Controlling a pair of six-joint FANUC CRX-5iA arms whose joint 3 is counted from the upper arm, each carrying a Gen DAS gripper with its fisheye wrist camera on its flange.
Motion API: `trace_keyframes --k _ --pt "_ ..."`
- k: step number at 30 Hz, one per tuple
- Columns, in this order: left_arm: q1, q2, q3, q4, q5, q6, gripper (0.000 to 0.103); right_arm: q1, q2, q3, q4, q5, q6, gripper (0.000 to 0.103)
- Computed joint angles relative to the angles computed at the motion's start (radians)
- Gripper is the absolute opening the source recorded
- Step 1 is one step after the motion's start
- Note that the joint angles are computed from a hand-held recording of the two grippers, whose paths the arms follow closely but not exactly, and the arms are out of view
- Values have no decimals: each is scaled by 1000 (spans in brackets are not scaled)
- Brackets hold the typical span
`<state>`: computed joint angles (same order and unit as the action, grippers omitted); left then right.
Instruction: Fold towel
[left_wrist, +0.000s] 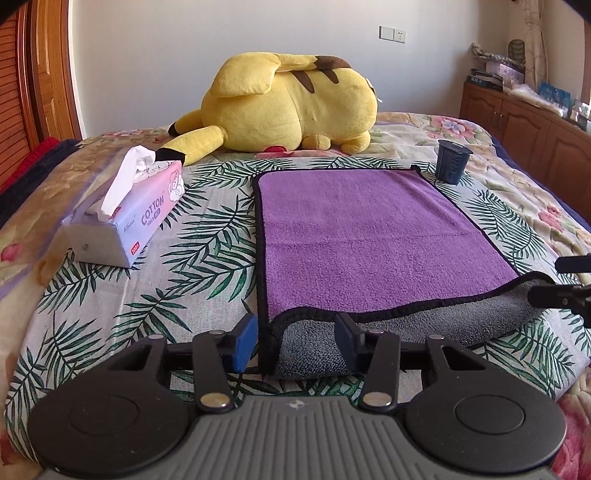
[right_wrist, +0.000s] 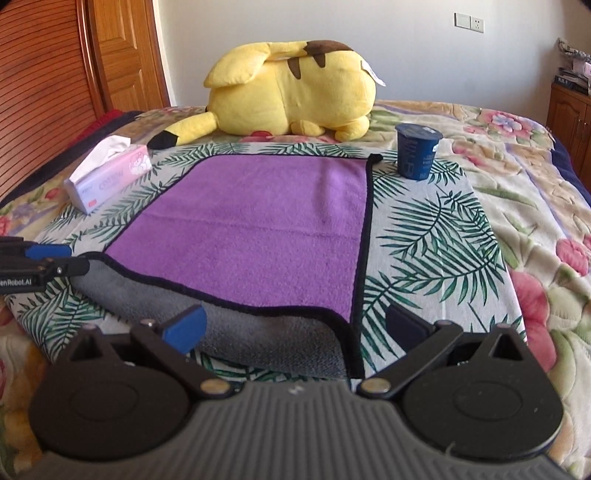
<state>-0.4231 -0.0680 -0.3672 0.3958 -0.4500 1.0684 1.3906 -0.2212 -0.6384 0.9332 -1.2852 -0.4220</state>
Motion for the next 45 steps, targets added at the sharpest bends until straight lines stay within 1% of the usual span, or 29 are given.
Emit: trace_keyframes --k 3,4,5,6,9,18,26,28,30,31,33,38,39,41,43,44,45 --pt "4 5 -5 28 0 -15 22 -4 -10 -5 -10 17 0 101" --pt "6 5 -8 39 0 -23 21 -6 -15 -8 -12 24 0 99" --pt "6 6 -9 45 -2 -28 19 -7 -17 -8 -19 29 2 92" --pt "6 6 -10 46 -2 -29 18 -9 -21 -10 -23 37 2 89" --pt "7 8 -15 60 -4 -40 15 -13 -26 -11 -35 51 5 88" --pt "8 3 -35 103 10 -63 14 -21 -51 -24 -55 87 1 84" --pt "9 10 -27 77 2 -46 14 -21 -69 -34 -50 99 -4 76" --pt "9 9 -30 78 5 -48 11 -21 -73 -36 -49 97 -6 71" --pt "8 8 -28 66 8 -38 0 -20 -77 -37 -52 90 -6 63" --pt "9 7 -31 72 10 -41 0 -19 -80 -39 -52 86 -7 61" --pt "10 5 -39 96 16 -59 0 -17 -87 -43 -52 79 -11 54" --pt "8 4 -40 97 19 -64 0 -15 -92 -46 -58 66 -12 42" --pt "8 3 -43 103 20 -71 0 -14 -93 -45 -59 63 -8 37" --pt "7 2 -44 109 18 -79 0 -13 -90 -42 -61 57 1 29" --pt "7 3 -46 115 17 -87 0 -13 -90 -41 -64 58 10 26" --pt "6 3 -46 117 17 -90 0 -13 -90 -40 -66 59 14 23" --pt "6 3 -47 119 17 -93 0 -13 -89 -40 -67 60 18 22"
